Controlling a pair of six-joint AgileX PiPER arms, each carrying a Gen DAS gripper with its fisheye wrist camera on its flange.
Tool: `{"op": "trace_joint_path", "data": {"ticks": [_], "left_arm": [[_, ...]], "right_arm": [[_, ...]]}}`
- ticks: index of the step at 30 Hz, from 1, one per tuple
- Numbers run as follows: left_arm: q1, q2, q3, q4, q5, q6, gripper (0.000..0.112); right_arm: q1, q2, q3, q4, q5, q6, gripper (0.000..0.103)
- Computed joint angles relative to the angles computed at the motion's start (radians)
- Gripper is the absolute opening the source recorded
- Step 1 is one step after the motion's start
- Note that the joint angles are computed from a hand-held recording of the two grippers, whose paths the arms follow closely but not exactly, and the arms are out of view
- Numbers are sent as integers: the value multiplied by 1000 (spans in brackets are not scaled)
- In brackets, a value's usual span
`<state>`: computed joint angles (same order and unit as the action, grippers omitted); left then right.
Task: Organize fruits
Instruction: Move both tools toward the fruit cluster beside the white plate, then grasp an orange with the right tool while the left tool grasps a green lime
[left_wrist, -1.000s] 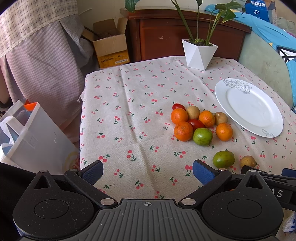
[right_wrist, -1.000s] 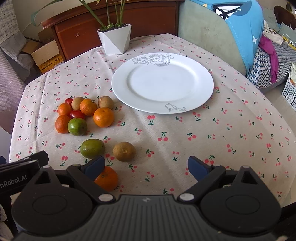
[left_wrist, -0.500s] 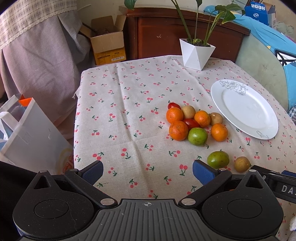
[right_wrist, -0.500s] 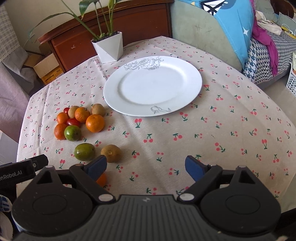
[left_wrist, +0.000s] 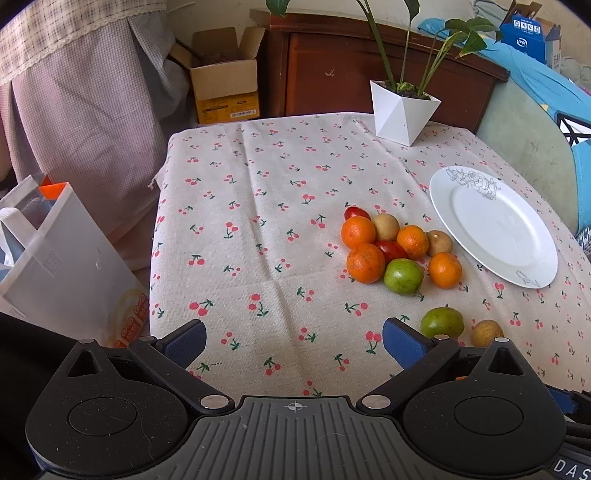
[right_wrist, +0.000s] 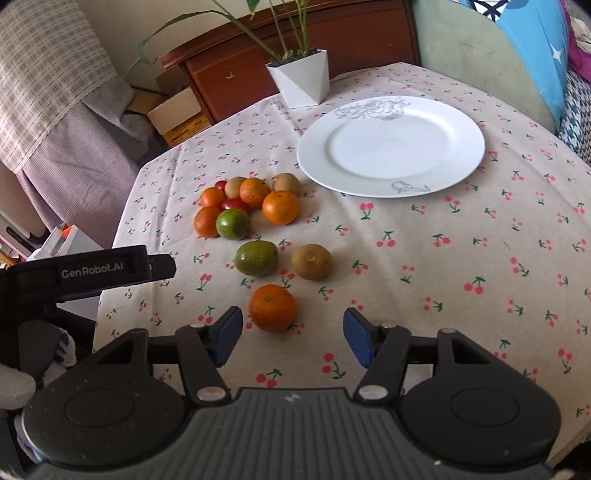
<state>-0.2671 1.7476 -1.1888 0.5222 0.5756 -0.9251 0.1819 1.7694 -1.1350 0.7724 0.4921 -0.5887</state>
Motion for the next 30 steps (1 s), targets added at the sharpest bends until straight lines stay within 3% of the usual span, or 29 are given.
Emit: {"op": "trace_joint_path", "data": {"ticks": [4, 14, 19, 30], "left_arm": [[0, -3, 9, 0, -20, 1, 101], [-9, 3, 22, 16, -60, -1, 99], [-14, 6, 28, 14, -81, 10, 93], [-47, 32, 37, -26, -193, 104, 84]], "right_arm": [[5, 10, 6, 68, -13, -68, 57], [36, 41, 7, 98, -69, -121, 31], [26, 19, 18, 79, -55, -115, 31], [-30, -8, 20, -80, -97, 163, 31]]}}
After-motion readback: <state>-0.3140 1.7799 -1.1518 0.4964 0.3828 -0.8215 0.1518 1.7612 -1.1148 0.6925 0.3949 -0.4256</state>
